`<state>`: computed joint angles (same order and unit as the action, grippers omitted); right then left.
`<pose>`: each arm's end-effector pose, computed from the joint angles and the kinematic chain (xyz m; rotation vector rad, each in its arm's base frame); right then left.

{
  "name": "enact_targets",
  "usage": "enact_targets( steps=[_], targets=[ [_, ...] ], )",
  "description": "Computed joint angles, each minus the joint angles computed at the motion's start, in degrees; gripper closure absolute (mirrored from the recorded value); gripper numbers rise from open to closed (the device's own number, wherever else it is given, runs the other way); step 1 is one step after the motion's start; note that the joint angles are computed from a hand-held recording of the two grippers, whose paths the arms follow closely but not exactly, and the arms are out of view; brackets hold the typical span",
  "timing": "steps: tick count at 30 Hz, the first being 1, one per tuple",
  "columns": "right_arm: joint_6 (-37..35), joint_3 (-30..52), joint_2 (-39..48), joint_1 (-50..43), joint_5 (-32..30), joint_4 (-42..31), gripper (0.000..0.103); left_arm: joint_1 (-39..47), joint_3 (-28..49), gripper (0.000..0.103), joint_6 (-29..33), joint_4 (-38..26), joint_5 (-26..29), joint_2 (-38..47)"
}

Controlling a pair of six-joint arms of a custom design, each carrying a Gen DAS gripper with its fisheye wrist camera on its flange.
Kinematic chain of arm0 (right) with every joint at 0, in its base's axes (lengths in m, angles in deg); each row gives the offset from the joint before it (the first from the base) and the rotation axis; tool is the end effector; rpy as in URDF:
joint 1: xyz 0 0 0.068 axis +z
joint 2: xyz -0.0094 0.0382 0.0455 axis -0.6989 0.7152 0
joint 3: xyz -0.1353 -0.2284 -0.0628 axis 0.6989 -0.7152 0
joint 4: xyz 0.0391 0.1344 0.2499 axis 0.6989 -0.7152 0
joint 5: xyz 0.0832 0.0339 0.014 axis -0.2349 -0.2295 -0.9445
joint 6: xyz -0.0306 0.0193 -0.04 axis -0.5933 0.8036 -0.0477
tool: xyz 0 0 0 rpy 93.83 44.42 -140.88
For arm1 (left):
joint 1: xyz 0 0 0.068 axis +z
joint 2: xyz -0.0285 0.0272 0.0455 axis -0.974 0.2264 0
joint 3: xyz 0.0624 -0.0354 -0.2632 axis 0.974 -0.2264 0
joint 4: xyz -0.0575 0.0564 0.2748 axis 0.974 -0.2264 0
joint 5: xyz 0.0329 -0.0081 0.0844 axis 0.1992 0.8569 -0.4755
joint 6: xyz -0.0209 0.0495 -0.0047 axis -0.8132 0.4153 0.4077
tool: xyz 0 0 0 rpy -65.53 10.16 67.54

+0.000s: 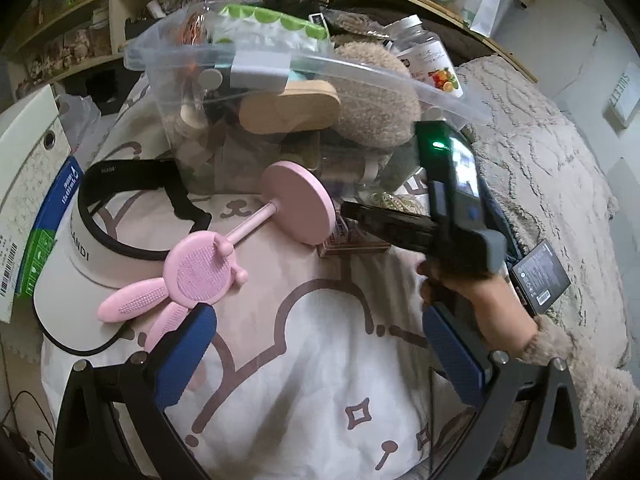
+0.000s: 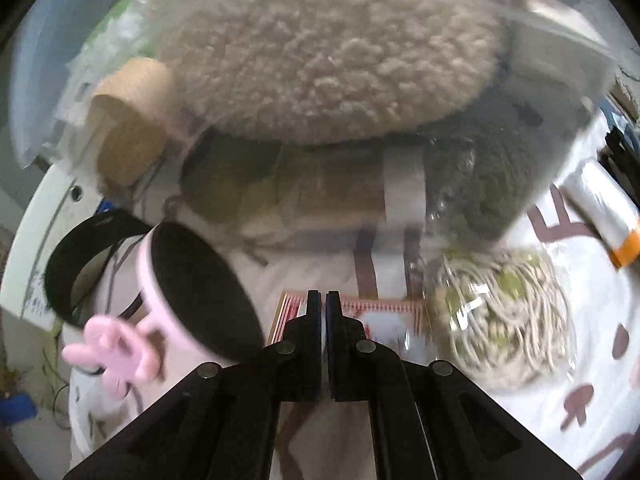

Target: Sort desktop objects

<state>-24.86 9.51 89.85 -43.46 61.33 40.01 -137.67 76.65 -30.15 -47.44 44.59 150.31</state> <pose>0.2776 0.0166 0.1990 -0.1080 2.5798 0.4775 0.1256 -0.2021 0.2963 0.1227 2.5679 -0.3504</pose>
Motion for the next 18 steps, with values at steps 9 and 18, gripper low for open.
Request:
enact_targets(
  steps=[9, 18],
  targets=[
    [-1.8, -1.0, 4.2, 0.6, 4.8, 7.1, 0.1, 2.5, -0.5, 0.0, 2.0, 1.7, 1.7, 2.2],
    [-5.0, 0.5, 2.1, -1.6, -2.7, -7.8, 0.1, 1.4, -0.3, 0.0, 2.0, 1.2, 0.7, 2.6]
  ],
)
